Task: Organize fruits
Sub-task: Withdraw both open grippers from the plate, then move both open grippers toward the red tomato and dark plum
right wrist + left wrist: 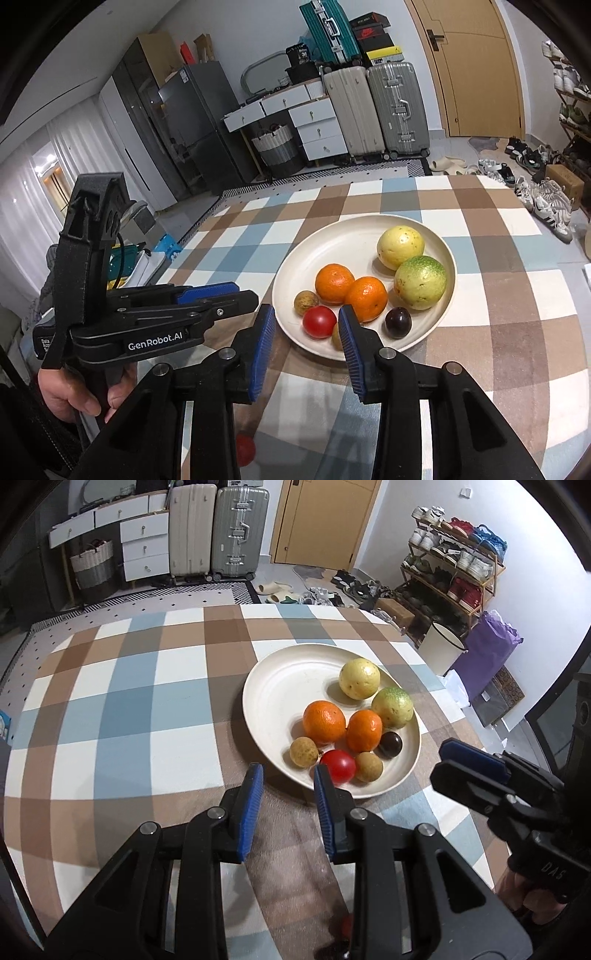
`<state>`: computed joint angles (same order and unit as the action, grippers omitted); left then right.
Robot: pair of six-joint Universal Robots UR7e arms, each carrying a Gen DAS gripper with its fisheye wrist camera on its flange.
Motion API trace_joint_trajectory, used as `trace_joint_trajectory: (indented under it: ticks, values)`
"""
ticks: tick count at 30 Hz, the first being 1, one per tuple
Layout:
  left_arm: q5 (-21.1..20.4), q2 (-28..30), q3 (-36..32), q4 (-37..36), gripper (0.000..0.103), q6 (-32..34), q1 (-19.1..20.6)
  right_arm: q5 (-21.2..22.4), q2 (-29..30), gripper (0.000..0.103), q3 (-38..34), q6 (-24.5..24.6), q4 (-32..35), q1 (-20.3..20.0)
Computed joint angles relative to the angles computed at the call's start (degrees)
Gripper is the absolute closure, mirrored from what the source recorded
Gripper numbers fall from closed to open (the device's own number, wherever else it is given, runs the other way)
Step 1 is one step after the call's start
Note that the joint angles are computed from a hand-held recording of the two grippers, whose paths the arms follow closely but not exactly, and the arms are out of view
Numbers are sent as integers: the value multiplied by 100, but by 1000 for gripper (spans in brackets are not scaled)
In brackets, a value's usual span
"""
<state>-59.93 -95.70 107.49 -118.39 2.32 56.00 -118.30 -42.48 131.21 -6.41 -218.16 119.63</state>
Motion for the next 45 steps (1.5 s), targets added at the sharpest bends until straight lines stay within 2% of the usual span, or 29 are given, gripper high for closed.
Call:
trace_joint_trajectory:
  ticks: [7, 10, 14, 18, 22, 26, 34, 36, 38, 45]
  values:
    - [148, -469, 230, 238, 77, -190, -262, -105, -7, 61, 112, 69, -218, 248]
    - [223, -693, 326, 372, 74, -294, -404, -176, 8, 59, 155, 80, -293, 398]
    - [331, -992, 440, 514, 66, -409, -603, -329, 9, 56, 232, 128, -394, 615]
    - [477, -1283, 521, 665, 51, -541, -804, -467, 14, 55, 288, 208, -453, 827]
    - [784, -1643, 666, 860, 41, -643, -1101, -587, 37, 52, 334, 285, -506, 1021]
    - [1074, -2018, 776, 1170, 24, -905, -1395, -725, 112, 40, 362, 315, -605, 1214]
    - [1135, -2527, 860, 1727, 15, -1323, -1603, -739, 261, 34, 518, 436, -877, 1419]
    - [1110, -2662, 917, 1864, 7, -1427, -1637, -726, 313, 28, 560, 494, -954, 1427]
    - [1116, -2775, 981, 1930, 1, -1490, -1679, -715, 350, 28, 614, 587, -979, 1443]
    - [1075, -3110, 1202, 2208, 1, -1644, -1748, -831, 479, 28, 766, 850, -1066, 1527]
